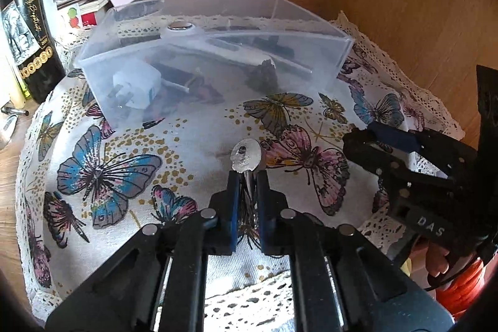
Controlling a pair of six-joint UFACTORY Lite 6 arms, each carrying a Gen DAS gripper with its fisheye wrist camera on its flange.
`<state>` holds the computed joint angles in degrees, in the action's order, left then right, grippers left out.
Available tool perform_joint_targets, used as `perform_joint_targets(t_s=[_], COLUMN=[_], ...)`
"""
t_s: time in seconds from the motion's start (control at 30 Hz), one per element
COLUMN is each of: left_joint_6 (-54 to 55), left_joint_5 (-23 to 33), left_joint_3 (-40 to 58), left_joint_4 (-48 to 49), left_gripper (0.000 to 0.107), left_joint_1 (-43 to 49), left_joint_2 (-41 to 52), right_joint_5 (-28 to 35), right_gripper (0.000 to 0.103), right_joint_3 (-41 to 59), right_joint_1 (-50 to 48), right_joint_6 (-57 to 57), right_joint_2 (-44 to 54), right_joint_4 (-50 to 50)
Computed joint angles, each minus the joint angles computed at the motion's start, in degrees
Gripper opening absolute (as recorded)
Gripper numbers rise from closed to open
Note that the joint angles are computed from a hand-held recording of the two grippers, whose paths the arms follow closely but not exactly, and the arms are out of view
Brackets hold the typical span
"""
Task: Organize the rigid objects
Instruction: 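Grasp the keys with the left tool while the right tool grasps the black connector, then release the keys into the box with the left tool while the right tool drops the connector in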
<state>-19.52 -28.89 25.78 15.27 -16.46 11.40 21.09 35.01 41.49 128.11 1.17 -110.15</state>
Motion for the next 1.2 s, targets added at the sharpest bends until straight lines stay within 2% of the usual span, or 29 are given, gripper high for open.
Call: perform_joint_targets(t_s=[0.33,0.7,0.87,1.03,1.2], left_joint_6=[1.6,1.0,-0.7,-3.0,-5.0], left_joint_5=[1.5,5.9,6.3,5.6,5.6], left_joint_3=[-5.4,-2.9,1.7,8.0,14.8], left_joint_4=[-0.4,2.8,5.8,8.9,11.0], left_gripper=[0.009,0.009,0.009,0.009,0.009], left_joint_1=[2.6,9.3,11.7,13.2,13.3], left_joint_2=[-13.6,-25.7,-24.4,-17.2,-7.8], right_joint_5=[0.6,1.0,-0.5,-1.8,-6.9], right_gripper=[0.042,0.042,0.042,0.042,0.042], right_joint_3=[1.2,9.4,14.4,21.4,30.0], right_joint_1=[-0.2,-0.1,-0.7,-1.9,-4.8], right_joint_6=[-1.4,-8.7,-9.3,-10.9,-13.9], right_joint_2=[-3.0,-3.6,-1.3,4.6,12.8], right_joint_4=[-0.2,1.7,0.4,-0.2,1.3])
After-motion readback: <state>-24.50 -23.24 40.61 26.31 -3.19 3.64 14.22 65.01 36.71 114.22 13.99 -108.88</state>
